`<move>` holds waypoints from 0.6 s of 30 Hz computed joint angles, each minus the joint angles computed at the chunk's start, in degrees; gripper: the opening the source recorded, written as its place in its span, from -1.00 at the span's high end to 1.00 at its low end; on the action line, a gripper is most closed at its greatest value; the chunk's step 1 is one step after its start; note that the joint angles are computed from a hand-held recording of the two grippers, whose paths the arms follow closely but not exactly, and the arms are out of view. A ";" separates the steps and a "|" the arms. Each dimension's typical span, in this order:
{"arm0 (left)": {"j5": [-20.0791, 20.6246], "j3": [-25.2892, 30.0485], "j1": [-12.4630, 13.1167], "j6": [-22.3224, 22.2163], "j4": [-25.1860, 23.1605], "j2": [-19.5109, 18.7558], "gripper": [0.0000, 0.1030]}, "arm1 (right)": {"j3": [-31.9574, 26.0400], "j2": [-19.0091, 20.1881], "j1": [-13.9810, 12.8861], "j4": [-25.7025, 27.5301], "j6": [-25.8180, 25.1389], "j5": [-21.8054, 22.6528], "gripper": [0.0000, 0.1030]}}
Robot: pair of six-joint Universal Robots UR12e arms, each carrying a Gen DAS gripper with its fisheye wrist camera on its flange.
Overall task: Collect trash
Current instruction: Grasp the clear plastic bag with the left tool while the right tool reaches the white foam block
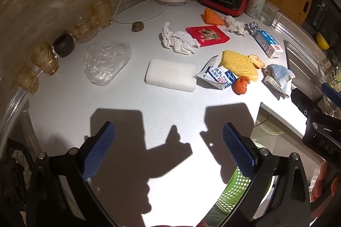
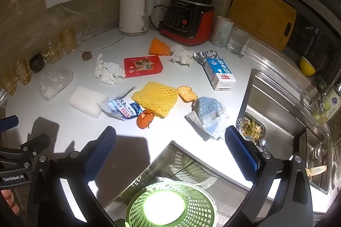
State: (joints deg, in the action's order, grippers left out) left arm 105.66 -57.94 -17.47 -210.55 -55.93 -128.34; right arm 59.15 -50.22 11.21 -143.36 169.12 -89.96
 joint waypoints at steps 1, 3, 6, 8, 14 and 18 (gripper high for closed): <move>-0.05 0.01 0.06 -0.05 -0.05 -0.05 -0.87 | -0.09 0.04 0.01 0.18 0.07 -0.01 -0.96; -0.08 0.08 0.12 -0.21 -0.20 -0.14 -0.87 | -0.18 0.12 0.03 0.30 0.08 -0.02 -0.96; 0.09 0.16 0.20 -0.20 -0.36 -0.24 -0.87 | -0.24 0.20 0.00 0.38 0.30 0.17 -0.96; 0.54 0.55 0.29 -0.07 -0.75 -0.49 -0.87 | -0.35 0.31 -0.02 0.67 0.56 0.33 -0.96; 4.15 1.62 1.94 -1.22 -0.88 -1.78 -0.87 | -1.05 1.15 0.00 1.99 1.59 1.56 -0.96; 8.35 2.89 3.63 -2.22 -1.35 -3.16 -0.87 | -4.18 2.82 -0.40 5.17 1.94 5.62 -0.96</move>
State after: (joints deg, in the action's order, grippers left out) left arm 114.01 -55.05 -13.85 -212.77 -57.29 -131.50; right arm 54.96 -47.40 10.81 -138.19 171.06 -84.33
